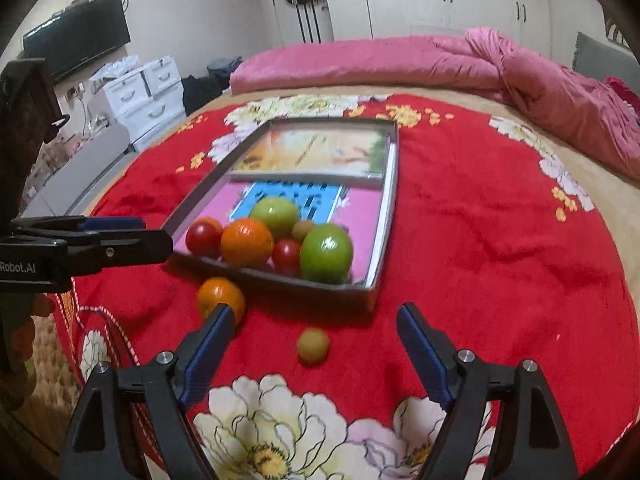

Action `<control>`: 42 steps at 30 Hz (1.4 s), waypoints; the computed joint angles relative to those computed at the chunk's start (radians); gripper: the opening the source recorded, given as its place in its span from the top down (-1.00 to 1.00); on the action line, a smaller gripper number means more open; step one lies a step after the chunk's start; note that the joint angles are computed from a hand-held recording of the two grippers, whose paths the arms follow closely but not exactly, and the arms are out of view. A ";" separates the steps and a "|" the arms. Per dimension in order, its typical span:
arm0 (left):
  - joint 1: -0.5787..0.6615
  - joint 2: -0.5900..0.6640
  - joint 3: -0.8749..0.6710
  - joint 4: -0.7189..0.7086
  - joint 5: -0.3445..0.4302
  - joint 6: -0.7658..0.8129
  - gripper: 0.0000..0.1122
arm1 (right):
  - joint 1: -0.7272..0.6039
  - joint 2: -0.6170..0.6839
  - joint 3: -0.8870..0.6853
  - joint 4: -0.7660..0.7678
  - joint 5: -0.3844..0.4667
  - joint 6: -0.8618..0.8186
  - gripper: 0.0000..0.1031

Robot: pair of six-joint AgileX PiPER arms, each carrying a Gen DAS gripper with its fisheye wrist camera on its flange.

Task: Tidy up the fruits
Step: 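Move both open tools toward the last mandarin and kiwi, then grasp the mandarin with the left tool while the right tool grasps the kiwi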

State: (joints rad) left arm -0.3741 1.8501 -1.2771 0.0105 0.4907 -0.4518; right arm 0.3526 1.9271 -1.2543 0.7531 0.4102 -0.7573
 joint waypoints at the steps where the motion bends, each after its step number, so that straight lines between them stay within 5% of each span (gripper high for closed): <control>1: -0.001 0.003 0.002 -0.014 -0.001 0.012 -0.32 | 0.002 0.000 0.002 -0.007 0.002 0.005 -0.60; 13: -0.011 0.059 0.003 -0.101 -0.004 0.088 -0.32 | 0.028 0.026 0.000 -0.122 -0.004 0.101 -0.56; 22: -0.004 0.137 -0.022 -0.195 -0.015 0.153 -0.32 | 0.049 0.116 -0.080 -0.230 0.040 0.191 0.02; 27: 0.001 0.169 -0.040 -0.232 -0.025 0.180 -0.08 | 0.071 0.140 -0.099 -0.312 0.040 0.250 0.48; 32: -0.001 0.215 -0.079 -0.225 -0.024 0.168 0.23 | 0.032 0.122 -0.088 -0.113 0.092 0.088 0.56; 42: 0.027 0.148 -0.011 -0.266 -0.055 0.212 0.25 | 0.005 0.022 0.001 0.260 0.057 -0.284 0.56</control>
State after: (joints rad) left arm -0.3471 1.9984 -1.2881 -0.2555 0.4357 -0.2393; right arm 0.3577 1.9489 -1.2528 1.0133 0.4669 -1.0413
